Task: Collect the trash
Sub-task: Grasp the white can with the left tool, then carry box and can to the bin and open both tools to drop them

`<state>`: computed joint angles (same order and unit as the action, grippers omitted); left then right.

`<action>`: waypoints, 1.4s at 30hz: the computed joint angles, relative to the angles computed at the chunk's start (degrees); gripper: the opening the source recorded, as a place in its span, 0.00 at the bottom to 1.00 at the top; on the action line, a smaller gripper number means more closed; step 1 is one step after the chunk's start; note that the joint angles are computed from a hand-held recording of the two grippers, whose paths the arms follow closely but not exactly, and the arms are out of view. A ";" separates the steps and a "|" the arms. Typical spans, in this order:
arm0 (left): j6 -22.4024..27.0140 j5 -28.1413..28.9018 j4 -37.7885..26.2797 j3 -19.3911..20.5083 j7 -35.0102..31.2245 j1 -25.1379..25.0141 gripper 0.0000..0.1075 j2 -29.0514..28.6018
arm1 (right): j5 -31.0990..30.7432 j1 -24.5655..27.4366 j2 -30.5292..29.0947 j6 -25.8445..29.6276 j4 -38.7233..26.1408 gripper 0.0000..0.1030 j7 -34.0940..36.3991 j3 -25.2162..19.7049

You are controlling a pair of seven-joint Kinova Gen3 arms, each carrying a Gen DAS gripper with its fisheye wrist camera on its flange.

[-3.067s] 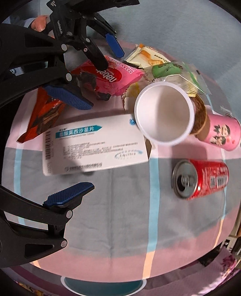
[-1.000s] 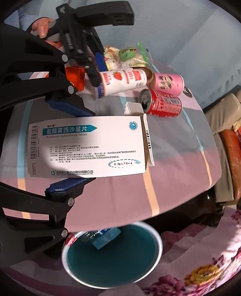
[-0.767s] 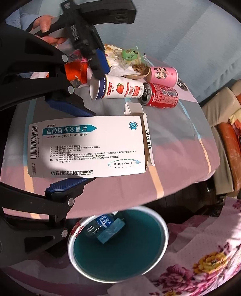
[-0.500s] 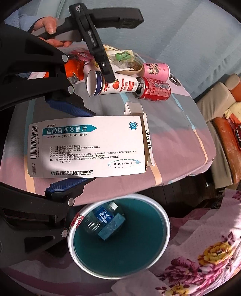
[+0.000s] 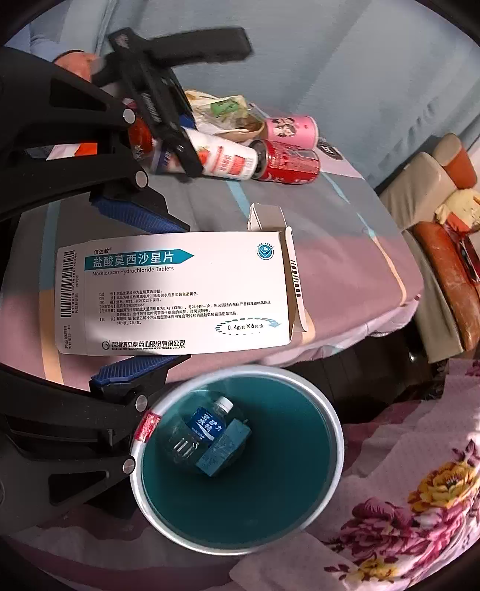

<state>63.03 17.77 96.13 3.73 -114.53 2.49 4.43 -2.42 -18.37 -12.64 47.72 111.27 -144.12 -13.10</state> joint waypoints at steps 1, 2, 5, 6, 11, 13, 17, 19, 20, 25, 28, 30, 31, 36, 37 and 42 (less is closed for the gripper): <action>0.18 0.14 0.08 0.11 -0.78 0.04 0.52 -0.66 | 0.12 0.22 -0.36 -0.06 0.18 0.56 -0.11 0.20; 0.26 0.43 0.11 0.22 -1.34 0.17 0.52 -1.08 | 0.32 0.53 -0.77 -0.12 0.34 0.57 -0.35 0.31; 1.24 3.59 -0.50 0.25 -4.58 0.18 0.52 -2.02 | 0.66 1.64 -2.40 -0.22 0.90 0.56 -0.51 0.95; 1.49 4.55 -0.85 0.32 -5.52 0.30 0.52 -2.11 | 1.01 2.25 -3.15 0.01 1.04 0.56 -0.76 1.01; 1.99 6.56 -4.56 2.65 -6.76 3.41 0.52 -0.54 | 3.33 6.57 -8.03 2.97 1.66 0.57 -2.45 1.41; 1.48 6.39 -5.93 3.83 -5.93 5.30 0.52 0.76 | 3.98 8.58 -10.28 4.72 2.02 0.56 -2.78 1.93; 1.47 6.45 -8.91 6.08 -3.57 9.08 0.52 4.23 | 4.13 11.46 -13.06 7.14 2.50 0.57 -2.28 2.92; 1.01 5.87 -10.04 7.00 -2.55 10.97 0.52 5.69 | 3.96 12.42 -13.78 7.92 2.72 0.57 -1.64 3.39; 0.94 5.70 -10.46 7.40 -2.19 11.78 0.52 6.36 | 3.89 12.85 -13.91 8.35 2.80 0.57 -1.18 3.76; 1.09 4.46 -12.23 8.69 -0.76 14.99 0.52 9.78 | 3.36 14.54 -14.17 8.98 3.55 0.57 0.47 5.03; 1.04 3.42 -12.96 9.17 0.31 16.72 0.53 11.60 | 2.64 15.07 -13.98 9.18 4.20 0.57 1.84 6.25; 0.72 3.06 -13.03 9.38 0.60 17.41 0.53 12.43 | 2.19 15.43 -13.95 9.20 4.67 0.57 2.56 6.81; 0.81 3.11 -13.14 9.44 0.57 17.44 0.55 12.71 | 2.02 15.64 -13.89 9.16 4.82 0.57 2.84 7.00; -0.43 3.40 -12.77 9.31 0.91 17.35 0.74 13.01 | 1.52 16.36 -13.24 8.92 5.08 0.57 3.73 7.22; -0.38 3.36 -12.81 9.26 1.10 17.27 0.74 13.05 | 1.44 16.46 -13.07 8.84 5.09 0.57 3.80 7.19; -0.13 3.91 -12.50 8.80 1.73 15.96 0.81 12.96 | 1.17 16.54 -11.94 8.68 4.76 0.57 4.17 7.03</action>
<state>62.90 21.67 83.63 12.53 -112.79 18.45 17.39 -1.26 -1.83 -24.58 56.40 116.04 -139.95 -6.07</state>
